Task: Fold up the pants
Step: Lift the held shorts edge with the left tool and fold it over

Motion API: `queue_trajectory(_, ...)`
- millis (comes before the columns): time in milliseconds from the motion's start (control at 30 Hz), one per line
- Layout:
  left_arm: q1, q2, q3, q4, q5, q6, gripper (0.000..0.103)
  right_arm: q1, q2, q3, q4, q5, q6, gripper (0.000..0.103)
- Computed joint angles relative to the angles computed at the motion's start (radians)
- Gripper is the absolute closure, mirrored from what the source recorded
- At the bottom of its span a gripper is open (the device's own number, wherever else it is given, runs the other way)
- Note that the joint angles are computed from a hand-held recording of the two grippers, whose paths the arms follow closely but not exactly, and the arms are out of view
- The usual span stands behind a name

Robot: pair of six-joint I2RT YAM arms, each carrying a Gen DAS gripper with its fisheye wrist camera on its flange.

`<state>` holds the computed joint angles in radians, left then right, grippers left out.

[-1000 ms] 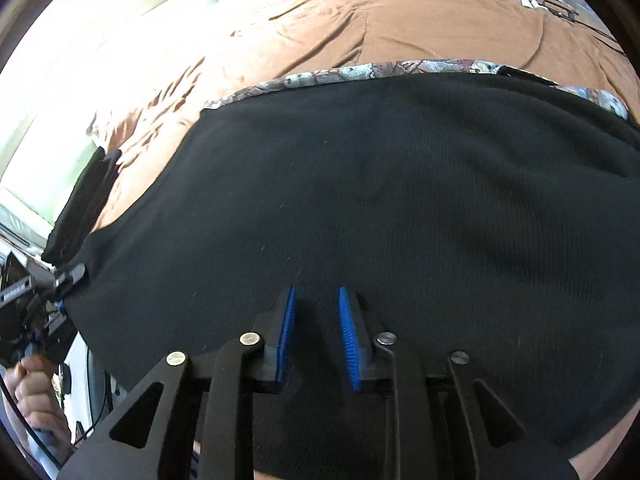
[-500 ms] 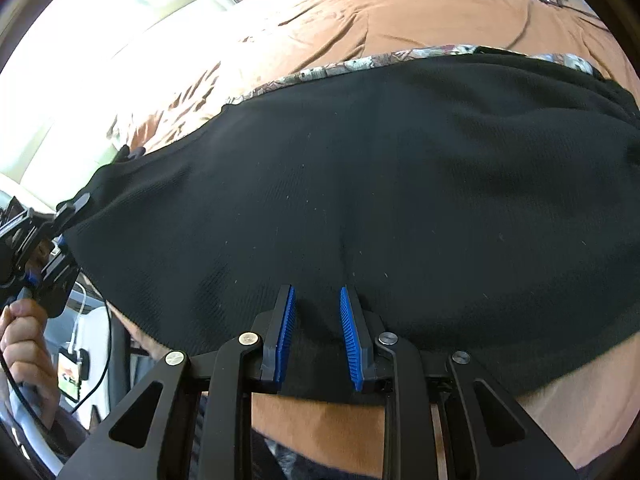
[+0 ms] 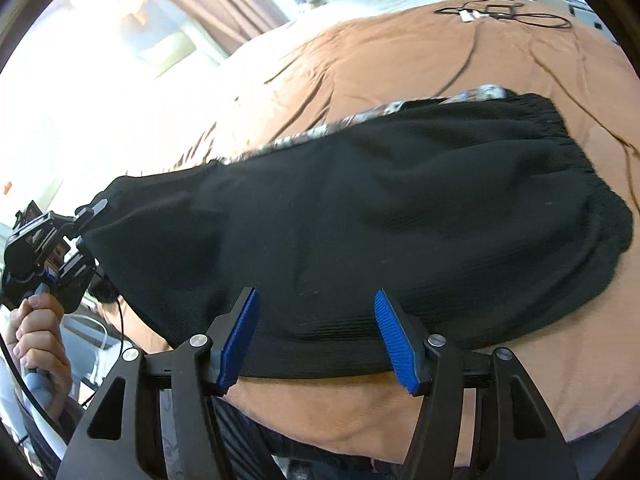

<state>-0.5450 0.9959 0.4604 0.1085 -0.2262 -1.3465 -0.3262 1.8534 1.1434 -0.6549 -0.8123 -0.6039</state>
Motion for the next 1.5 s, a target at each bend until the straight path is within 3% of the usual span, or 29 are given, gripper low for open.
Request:
queue_trajectory(633, -0.093, 0.625, 0.568, 0.012, 0.139, 0.159, 0.096, -0.273, 0.166, 0.256, -0.304, -0.120, -0.210, 0.045)
queue_trajectory(1033, -0.161, 1.034, 0.999, -0.099, 0.264, 0.185, 0.096, -0.403, 0.289, 0.429, -0.426, -0.130, -0.265, 0.045)
queue_trajectory(1367, -0.226, 1.242, 1.216, -0.192, 0.353, 0.192, 0.096, -0.446, 0.336, 0.485, -0.472, -0.110, -0.283, 0.045)
queue_trajectory(1433, -0.231, 1.279, 1.263, -0.234, 0.366, 0.186, 0.092, -0.453, 0.341, 0.488, -0.484, -0.107, -0.293, 0.045)
queue_trajectory(1500, -0.223, 1.292, 1.259, -0.203, 0.404, 0.177, 0.076, -0.454, 0.338, 0.482, -0.489, -0.103, -0.302, 0.045)
